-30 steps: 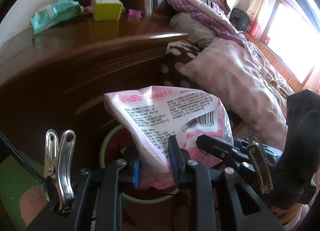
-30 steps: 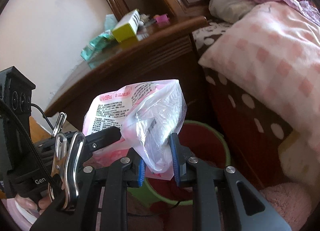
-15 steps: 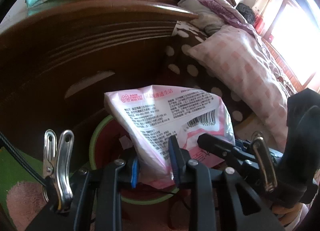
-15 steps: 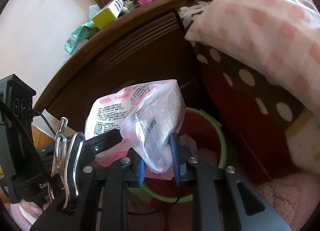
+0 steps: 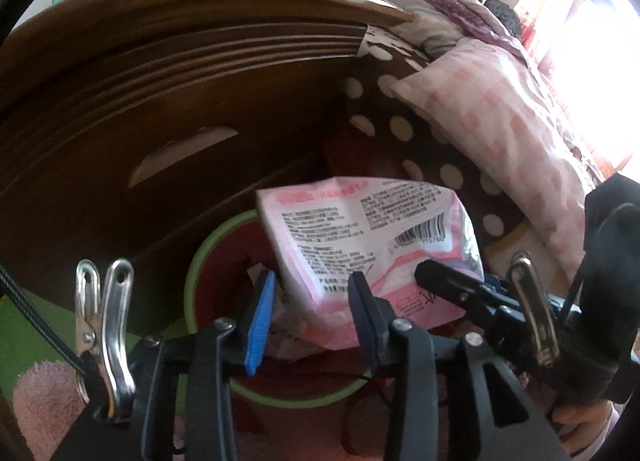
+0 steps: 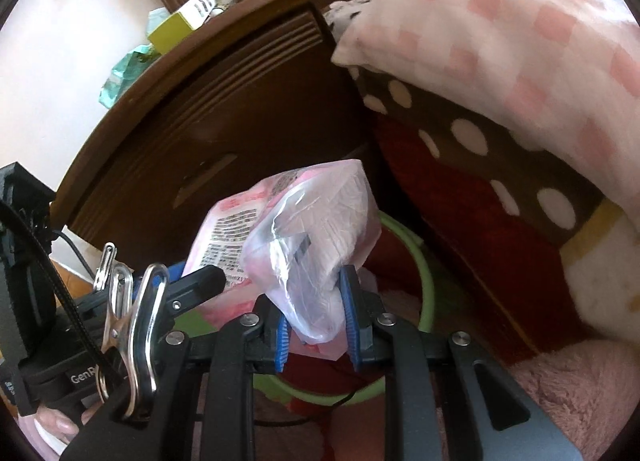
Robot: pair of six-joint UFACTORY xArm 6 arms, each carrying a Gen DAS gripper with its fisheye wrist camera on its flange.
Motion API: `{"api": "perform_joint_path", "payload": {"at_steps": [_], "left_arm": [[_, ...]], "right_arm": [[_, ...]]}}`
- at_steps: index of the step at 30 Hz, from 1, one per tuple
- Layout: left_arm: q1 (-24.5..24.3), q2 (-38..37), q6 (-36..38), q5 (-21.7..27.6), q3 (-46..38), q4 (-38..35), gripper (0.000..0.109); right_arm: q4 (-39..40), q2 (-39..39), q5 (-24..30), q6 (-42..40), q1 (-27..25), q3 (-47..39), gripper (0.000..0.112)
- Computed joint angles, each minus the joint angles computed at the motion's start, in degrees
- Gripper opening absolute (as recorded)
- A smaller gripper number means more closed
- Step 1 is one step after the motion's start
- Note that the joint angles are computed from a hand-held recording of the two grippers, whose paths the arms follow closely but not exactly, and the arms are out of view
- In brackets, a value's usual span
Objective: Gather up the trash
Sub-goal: 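Open the right gripper to drop the pink tissue pack into the bucket, then raise both open grippers back toward the nightstand top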
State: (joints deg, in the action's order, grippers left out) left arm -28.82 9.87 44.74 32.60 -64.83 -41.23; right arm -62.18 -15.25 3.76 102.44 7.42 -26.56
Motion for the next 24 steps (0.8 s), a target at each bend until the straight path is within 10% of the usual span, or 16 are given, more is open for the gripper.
{"api": "perform_joint_path", "payload": {"at_steps": [24], "left_arm": [[0.5,-2.7,0.5,-1.1,1.4,-0.1,0.041]], "right_arm": [[-3.2,-0.8,2.6,2.4,1.0,-0.8,0.043]]}}
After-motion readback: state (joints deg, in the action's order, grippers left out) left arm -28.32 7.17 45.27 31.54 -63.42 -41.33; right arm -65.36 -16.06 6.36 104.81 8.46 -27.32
